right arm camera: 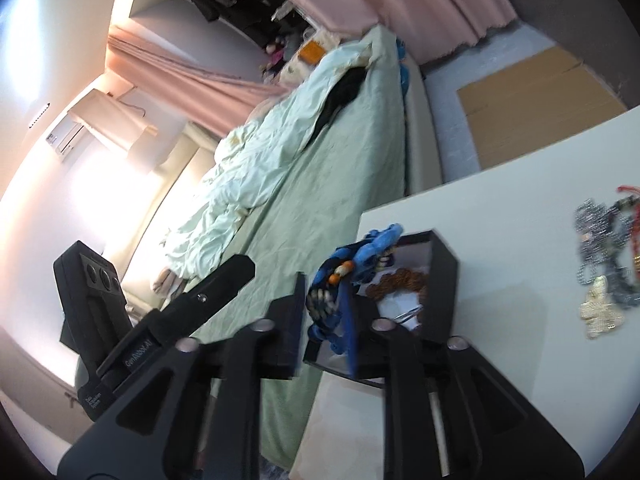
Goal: Organize jewelry
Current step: 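Release the hoop into the box with the left tool while the right tool drops the blue bracelet in, then move the left tool back over the gold butterfly pendant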
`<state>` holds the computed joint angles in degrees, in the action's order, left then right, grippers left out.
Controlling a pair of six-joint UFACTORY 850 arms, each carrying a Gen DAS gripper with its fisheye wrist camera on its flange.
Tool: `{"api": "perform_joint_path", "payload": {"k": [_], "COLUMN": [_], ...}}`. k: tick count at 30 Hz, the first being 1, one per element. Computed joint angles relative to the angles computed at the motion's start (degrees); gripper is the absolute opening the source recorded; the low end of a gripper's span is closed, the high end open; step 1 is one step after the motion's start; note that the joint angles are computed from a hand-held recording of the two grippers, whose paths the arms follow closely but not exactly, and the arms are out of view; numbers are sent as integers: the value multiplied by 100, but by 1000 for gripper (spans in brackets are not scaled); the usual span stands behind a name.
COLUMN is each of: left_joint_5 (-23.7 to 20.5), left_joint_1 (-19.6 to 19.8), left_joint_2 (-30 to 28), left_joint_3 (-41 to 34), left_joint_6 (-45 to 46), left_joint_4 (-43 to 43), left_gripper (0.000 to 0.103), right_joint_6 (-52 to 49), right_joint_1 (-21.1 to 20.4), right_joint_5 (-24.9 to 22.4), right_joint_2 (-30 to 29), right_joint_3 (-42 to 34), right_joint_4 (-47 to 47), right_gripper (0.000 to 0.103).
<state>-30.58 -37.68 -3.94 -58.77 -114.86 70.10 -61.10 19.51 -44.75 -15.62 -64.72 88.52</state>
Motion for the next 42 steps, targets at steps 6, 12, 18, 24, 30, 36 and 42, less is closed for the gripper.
{"api": "perform_joint_path", "payload": {"k": [6,12,18,24,30,36,42], "left_joint_5": [21,3,7,77,277,215,1], "left_joint_1": [-19,-138,-267,-424,-558,-767,-983], "left_joint_2": [29,-50,-165,-333,-559,-851,-1201], "left_joint_3": [14,-80,-190,-338,-536,-819,-1176], "left_joint_6": [60,181,395,606,765,972,1109], "left_joint_4": [-111,-198,-312,-404,-552,-510,-345], "left_gripper": [95,95,95,95,95,95,95], "right_joint_6": [-23,68,442,862,1383,1538,2284], "right_joint_1": [-182,-395,-495,-652,-885,-1175,-1341], "right_joint_5": [104,244,735,1175,1393,1497,1654], "right_joint_2": [227,551,904,1258,1383,1544,1591], "right_joint_3": [249,493,677,885,1016,1167,1097], "right_joint_4": [215,110,-434,-1007,-1494,-1492,-2435], "right_gripper": [83,85,90,99,99,99,98]}}
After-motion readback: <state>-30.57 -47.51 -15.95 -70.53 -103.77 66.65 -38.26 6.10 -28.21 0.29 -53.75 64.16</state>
